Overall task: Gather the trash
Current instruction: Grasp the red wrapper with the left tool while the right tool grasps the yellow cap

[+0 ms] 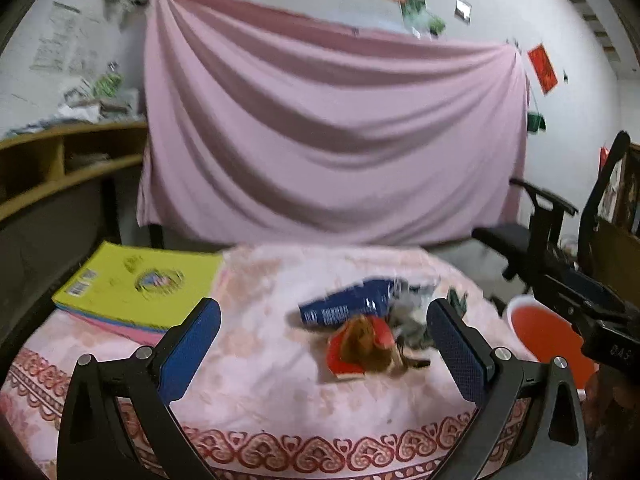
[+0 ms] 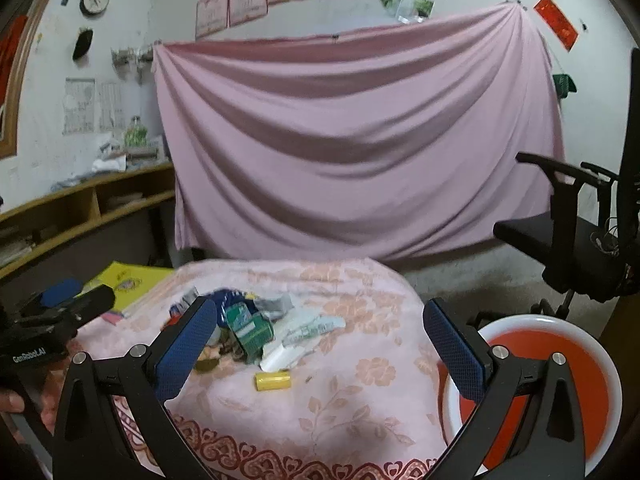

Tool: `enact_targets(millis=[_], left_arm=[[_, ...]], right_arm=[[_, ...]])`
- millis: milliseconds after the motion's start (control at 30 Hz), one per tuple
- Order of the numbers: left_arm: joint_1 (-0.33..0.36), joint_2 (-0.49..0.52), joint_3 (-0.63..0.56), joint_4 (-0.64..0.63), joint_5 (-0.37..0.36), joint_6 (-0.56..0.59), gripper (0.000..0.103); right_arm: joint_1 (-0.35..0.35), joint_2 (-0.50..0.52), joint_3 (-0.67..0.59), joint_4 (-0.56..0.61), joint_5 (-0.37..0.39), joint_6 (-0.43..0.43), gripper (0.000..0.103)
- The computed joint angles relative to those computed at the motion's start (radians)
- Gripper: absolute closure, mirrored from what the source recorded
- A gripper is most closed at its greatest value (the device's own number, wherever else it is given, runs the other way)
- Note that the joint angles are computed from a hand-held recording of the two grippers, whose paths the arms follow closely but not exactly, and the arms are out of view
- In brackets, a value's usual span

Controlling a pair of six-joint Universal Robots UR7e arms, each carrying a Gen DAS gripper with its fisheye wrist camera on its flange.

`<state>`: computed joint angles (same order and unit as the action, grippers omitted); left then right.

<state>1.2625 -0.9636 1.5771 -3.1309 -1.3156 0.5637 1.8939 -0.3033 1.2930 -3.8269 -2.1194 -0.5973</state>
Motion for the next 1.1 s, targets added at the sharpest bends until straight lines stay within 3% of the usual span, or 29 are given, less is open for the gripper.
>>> enact_targets(millis=[100,200,267,333,500,567,700,767,933,1100], left_arm=[[0.003,0.016,-0.041,0.119,0.018,-0.044,0.005],[0.012,0.033,-0.089,0.245,0.009,-0.095,0.015],[0.012,0.046,-0.119,0.318,0.011,-0.125,0.032],[0.015,0.056,-0.144,0.379,0.007,-0.154,0.039],[0.024,0.08,-0.199,0.473,-0.002,-0.244,0.042],[0.029,0.083,-0.216,0.503,-0.016,-0.279,0.051],[0.043,0.095,-0.252,0.547,-0.047,-0.32,0.054],[0.046,0.095,-0.261,0.56,-0.062,-0.334,0.065],[0.046,0.085,-0.247,0.555,-0.061,-0.332,0.077],[0.051,0.071,-0.219,0.528,-0.077,-0.325,0.081]], right_arm=[[-0.009,-0.02,0.01,0.11,-0.021,0.074,0.012],[-0.02,-0.039,0.013,0.246,-0.034,0.155,0.026],[-0.026,-0.047,0.012,0.329,-0.032,0.193,0.033],[-0.031,-0.054,0.015,0.391,-0.018,0.216,0.042],[-0.03,-0.045,-0.026,0.547,-0.012,0.237,0.047],[-0.029,-0.034,-0.052,0.613,-0.014,0.241,0.051],[-0.026,-0.014,-0.089,0.659,-0.034,0.24,0.053],[-0.025,-0.01,-0.095,0.669,-0.04,0.242,0.059],[-0.027,-0.012,-0.088,0.66,-0.033,0.234,0.076],[-0.029,-0.027,-0.05,0.627,-0.002,0.233,0.076]])
